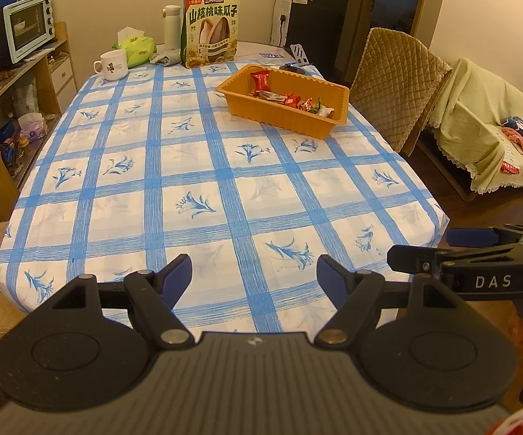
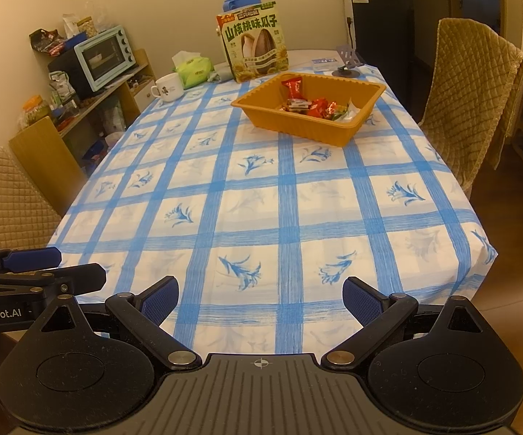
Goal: Organize snacks
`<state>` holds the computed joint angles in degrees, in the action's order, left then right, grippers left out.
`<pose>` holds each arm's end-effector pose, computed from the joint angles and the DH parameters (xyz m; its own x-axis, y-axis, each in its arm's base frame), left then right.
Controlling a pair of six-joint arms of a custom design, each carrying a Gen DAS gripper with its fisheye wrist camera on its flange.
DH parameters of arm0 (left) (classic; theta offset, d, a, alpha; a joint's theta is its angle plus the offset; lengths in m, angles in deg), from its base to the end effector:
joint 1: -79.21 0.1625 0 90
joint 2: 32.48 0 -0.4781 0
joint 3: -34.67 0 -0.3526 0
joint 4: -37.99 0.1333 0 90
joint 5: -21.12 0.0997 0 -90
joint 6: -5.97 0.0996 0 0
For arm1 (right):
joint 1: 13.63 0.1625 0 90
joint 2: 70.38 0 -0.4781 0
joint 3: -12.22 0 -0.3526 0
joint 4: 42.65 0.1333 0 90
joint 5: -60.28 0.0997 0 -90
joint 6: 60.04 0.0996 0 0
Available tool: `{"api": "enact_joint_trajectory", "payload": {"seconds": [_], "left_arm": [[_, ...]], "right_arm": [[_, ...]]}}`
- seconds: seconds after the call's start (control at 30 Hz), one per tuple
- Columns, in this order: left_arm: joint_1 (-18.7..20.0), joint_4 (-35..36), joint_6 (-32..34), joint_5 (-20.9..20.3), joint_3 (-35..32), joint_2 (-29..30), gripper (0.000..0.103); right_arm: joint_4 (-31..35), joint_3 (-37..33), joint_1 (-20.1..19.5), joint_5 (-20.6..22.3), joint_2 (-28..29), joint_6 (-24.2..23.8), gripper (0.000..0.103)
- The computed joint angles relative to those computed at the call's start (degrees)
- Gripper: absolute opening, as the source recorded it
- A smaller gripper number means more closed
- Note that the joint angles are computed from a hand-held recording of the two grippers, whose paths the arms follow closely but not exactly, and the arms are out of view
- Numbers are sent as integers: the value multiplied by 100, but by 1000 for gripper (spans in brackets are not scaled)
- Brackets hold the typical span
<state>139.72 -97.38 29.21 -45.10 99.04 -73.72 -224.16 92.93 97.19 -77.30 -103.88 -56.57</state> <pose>-0.2480 -0.7909 0.2925 -0.6212 0.6098 -0.4923 0.7626 0.6150 -0.2005 0.3248 -0.6858 0.1892 -0.8277 0.2822 0.4851 -0.2047 0.6531 -0.7291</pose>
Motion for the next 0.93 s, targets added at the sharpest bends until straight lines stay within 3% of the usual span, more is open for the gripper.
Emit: {"api": "enact_joint_trajectory", "payload": {"seconds": [0.93], "left_arm": [[-98, -10, -25, 99, -155, 141, 75]], "right_arm": [[-44, 11, -46, 95, -49, 10, 97]]}}
